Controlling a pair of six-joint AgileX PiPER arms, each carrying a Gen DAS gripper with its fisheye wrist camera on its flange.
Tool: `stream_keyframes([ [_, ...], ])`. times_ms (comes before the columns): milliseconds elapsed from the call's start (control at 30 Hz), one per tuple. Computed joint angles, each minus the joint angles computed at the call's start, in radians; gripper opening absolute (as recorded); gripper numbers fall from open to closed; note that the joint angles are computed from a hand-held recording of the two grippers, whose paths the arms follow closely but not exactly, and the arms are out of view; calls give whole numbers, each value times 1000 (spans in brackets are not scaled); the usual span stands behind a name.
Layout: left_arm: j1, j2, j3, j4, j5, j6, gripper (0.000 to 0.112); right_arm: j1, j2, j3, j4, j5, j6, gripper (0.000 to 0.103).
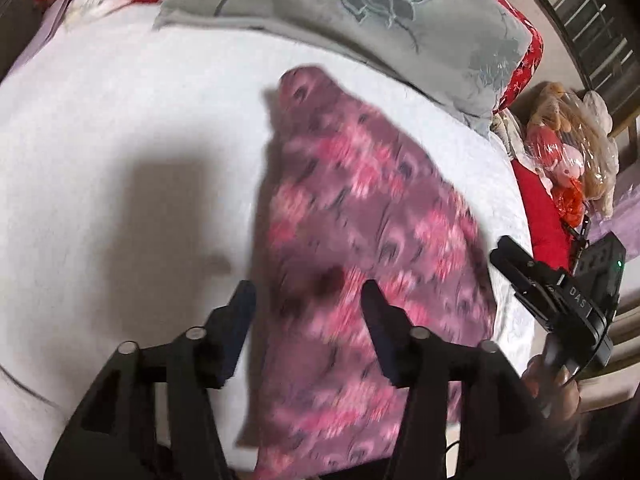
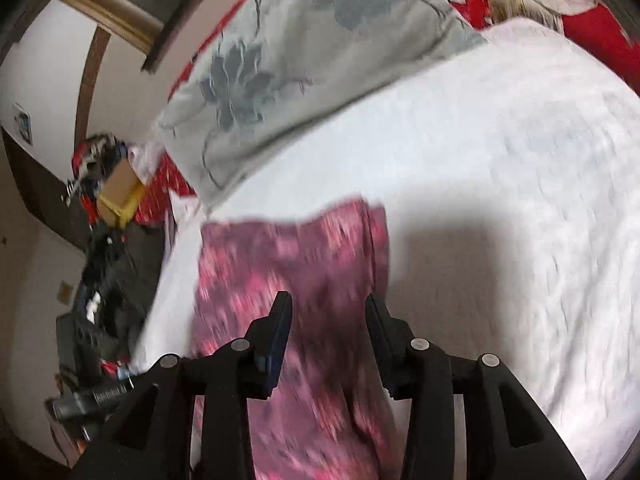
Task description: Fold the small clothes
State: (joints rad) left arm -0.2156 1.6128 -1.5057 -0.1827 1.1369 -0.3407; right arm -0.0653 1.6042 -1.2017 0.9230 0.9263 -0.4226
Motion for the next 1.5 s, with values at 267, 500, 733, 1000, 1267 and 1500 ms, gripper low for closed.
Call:
stream_keyframes([
  [267,-52,264,-250,234,30,-88,58,123,129,-164,-50,-135,-15,4],
  [500,13,262,-244,149,30,-6,71,126,209,-231,-218,-83,137,12],
  [733,-19,23,78,148,-90,16,73,103,-20,27,-14,-73,-205,31],
  [1000,-106,-60,117,264,-36,-56,79,183,-92,31,-287,-69,-49,34],
  [1267,-67,-77,268,180,-111,-113,103,163,-122,201,-296,-112,-43,62],
  [1500,-64,-51,223,177,-81,-112,103,236,-122,142,-460,-101,139,71],
])
